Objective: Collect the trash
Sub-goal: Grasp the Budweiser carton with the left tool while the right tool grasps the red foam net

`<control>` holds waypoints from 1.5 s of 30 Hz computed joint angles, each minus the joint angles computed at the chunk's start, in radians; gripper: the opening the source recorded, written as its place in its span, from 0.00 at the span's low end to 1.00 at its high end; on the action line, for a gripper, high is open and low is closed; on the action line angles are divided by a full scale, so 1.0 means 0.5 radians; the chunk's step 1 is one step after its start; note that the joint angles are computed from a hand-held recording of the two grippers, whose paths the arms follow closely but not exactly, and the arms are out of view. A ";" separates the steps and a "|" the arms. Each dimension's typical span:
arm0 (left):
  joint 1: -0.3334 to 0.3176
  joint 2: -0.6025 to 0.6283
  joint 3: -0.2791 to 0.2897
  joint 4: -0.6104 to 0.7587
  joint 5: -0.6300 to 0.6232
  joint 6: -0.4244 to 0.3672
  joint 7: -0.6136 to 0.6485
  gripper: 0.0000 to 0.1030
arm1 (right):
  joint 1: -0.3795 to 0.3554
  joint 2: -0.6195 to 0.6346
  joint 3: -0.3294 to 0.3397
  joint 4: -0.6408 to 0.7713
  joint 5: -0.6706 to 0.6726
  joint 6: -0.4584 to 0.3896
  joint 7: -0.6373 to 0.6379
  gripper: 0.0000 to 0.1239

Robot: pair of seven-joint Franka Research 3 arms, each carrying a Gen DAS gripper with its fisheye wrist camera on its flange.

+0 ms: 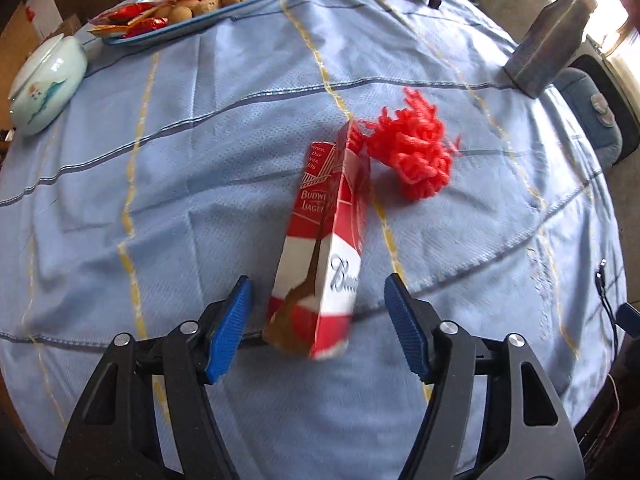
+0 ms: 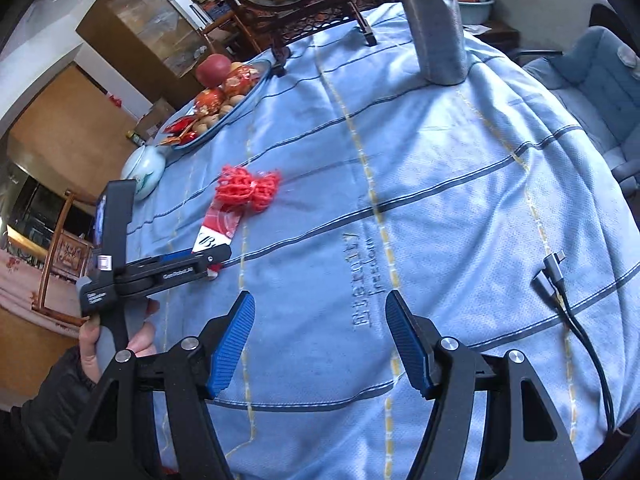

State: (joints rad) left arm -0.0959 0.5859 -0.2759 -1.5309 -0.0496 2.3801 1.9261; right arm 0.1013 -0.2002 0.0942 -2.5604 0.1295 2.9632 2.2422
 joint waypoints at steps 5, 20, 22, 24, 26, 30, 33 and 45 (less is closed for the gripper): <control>-0.055 -0.020 0.047 -0.084 0.114 0.200 -0.062 0.45 | 0.043 0.089 -0.037 0.084 0.037 0.011 -0.119 0.54; 0.185 -0.397 0.105 -0.336 -0.086 0.196 -0.137 0.42 | 0.157 0.871 -0.126 0.965 0.573 -0.082 -0.964 0.49; 0.206 -0.442 0.132 -0.369 -0.083 0.191 -0.177 0.42 | 0.172 0.963 -0.153 1.068 0.521 -0.103 -0.936 0.51; 0.232 -0.482 0.159 -0.399 -0.084 0.177 -0.217 0.42 | 0.218 1.045 -0.216 1.151 0.417 -0.116 -0.851 0.56; 0.249 -0.512 0.176 -0.429 -0.083 0.174 -0.248 0.42 | 0.223 1.109 -0.229 1.219 0.368 -0.156 -0.828 0.56; 0.288 -0.584 0.213 -0.509 -0.077 0.170 -0.308 0.42 | 0.255 1.205 -0.258 1.312 0.247 -0.204 -0.778 0.33; 0.339 -0.625 0.219 -0.548 -0.137 0.176 -0.279 0.42 | 0.181 1.173 -0.135 1.280 0.369 -0.109 -0.914 0.18; 0.529 -0.779 0.263 -0.620 -0.526 0.235 0.107 0.42 | 0.539 0.905 -0.189 1.234 0.067 0.084 -0.642 0.18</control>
State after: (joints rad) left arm 0.1684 0.1964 -0.1446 -1.8411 -0.3128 2.4977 1.9795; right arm 0.3708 0.2522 -0.0005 -1.9433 0.1629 3.0052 1.9213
